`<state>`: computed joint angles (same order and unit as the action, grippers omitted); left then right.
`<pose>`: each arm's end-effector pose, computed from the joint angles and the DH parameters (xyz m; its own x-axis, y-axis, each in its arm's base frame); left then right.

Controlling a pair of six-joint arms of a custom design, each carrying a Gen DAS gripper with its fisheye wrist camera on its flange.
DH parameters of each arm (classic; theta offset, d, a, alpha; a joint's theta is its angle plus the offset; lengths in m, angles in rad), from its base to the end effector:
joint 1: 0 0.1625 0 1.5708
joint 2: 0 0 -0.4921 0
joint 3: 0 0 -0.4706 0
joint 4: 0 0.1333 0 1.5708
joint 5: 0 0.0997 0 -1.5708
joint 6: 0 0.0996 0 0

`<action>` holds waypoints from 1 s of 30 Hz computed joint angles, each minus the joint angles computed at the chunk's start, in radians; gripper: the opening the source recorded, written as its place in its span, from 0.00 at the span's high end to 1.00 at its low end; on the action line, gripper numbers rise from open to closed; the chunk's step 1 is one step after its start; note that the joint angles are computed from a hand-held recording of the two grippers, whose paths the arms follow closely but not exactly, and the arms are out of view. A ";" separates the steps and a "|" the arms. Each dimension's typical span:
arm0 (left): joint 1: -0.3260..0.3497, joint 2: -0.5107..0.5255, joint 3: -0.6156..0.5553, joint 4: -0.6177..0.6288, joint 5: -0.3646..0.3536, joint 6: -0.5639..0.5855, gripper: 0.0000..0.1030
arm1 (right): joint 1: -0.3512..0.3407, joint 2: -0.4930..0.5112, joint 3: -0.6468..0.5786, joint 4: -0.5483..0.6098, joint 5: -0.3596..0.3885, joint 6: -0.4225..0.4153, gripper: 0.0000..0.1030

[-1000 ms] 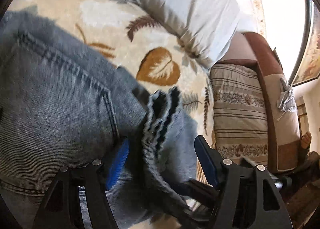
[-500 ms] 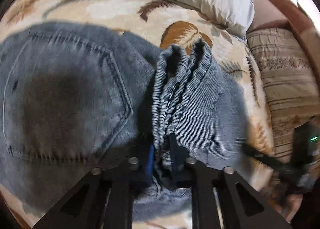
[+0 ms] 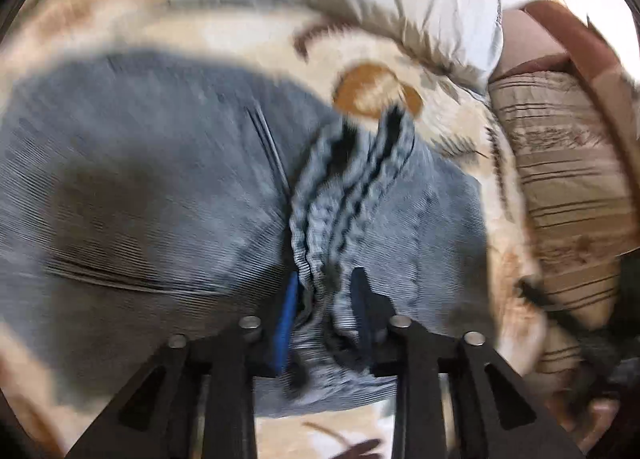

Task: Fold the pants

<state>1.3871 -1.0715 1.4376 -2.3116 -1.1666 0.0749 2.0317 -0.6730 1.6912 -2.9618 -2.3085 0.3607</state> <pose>0.0232 -0.8194 0.3773 -0.9149 0.0948 -0.3924 0.2391 0.9104 -0.3376 0.3936 -0.6436 0.0364 -0.8683 0.1917 0.4575 -0.1152 0.8192 -0.5619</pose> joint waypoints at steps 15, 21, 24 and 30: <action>-0.112 -0.203 0.302 -0.224 0.260 0.054 0.44 | 0.136 0.091 -0.079 -0.047 -0.123 0.007 0.27; -0.042 -0.261 0.258 -0.137 0.277 -0.173 0.41 | 0.161 0.170 -0.177 -0.066 -0.053 -0.060 0.27; 0.009 -0.264 0.200 -0.085 0.220 -0.241 0.40 | 0.156 0.213 -0.231 -0.065 0.014 -0.074 0.27; 0.134 -0.228 0.065 0.035 0.042 -0.405 0.40 | 0.126 0.310 -0.383 0.111 0.135 -0.019 0.30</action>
